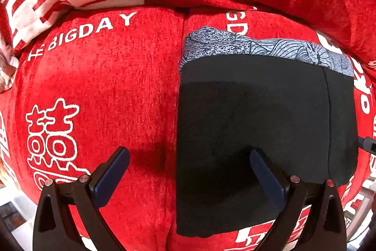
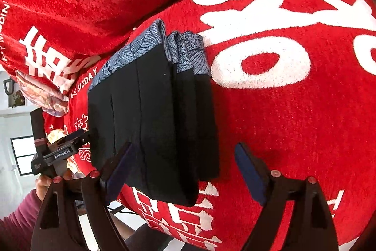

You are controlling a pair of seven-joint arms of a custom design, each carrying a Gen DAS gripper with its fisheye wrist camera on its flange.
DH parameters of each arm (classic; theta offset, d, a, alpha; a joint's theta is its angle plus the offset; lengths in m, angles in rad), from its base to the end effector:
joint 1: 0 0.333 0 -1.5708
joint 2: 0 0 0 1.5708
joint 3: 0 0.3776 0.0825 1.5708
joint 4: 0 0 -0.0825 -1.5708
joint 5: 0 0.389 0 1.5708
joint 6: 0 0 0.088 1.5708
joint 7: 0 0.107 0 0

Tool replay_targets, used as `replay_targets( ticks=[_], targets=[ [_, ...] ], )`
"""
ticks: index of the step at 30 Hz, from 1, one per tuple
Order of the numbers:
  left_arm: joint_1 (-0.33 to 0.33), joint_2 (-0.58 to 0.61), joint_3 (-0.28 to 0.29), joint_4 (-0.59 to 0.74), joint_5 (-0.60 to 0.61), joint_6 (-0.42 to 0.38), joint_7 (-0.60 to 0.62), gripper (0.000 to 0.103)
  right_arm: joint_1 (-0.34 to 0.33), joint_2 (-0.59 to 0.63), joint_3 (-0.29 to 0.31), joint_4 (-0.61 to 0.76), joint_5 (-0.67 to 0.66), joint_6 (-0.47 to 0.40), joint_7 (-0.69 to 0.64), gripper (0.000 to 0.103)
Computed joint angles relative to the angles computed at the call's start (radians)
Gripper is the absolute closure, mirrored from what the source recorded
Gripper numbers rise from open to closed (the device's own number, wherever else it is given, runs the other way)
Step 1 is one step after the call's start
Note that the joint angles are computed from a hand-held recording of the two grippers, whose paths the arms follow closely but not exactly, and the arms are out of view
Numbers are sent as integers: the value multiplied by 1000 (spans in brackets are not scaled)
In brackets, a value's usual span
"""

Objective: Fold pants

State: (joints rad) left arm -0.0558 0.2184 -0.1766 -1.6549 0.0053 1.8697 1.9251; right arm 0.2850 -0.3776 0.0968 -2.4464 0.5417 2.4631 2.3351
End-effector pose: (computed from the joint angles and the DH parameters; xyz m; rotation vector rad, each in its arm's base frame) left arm 0.6303 -0.1379 0.5413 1.4772 -2.7474 0.0383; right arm 0.4082 0.1677 0.5351 -1.0710 2.4289 0.3946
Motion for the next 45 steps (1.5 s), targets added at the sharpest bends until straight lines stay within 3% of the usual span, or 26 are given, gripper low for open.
replay_targets(
  ticks=[12, 18, 27, 33, 38, 41, 42, 45],
  targets=[
    [0, 34, -10, 20, -42, -19, 1, 0, 12, 24, -21, -1, 57, -14, -70, 15],
    [34, 85, -18, 90, -131, -96, 65, 0, 28, 29, -33, -11, 122, 13, -141, 15],
    [92, 212, -50, 225, -296, -288, 161, 0, 70, 54, -83, -38, 343, 104, -388, 15],
    [82, 200, -59, 159, -342, -247, 169, 0, 76, 120, -97, -21, 544, 128, -615, 13],
    [83, 215, -54, 169, -357, -263, 130, 0, 54, 119, -77, -29, 616, 158, -636, 14],
    [77, 183, -50, 134, -340, -229, 118, 2, 28, 114, -53, -29, 528, 148, -509, 25],
    [78, 170, -51, 119, -344, -214, 124, 5, 28, 112, -56, -27, 521, 142, -500, 33],
    [86, 121, -51, 71, -379, -170, 143, 23, 34, 103, -59, -18, 508, 137, -502, 49]
  ],
)
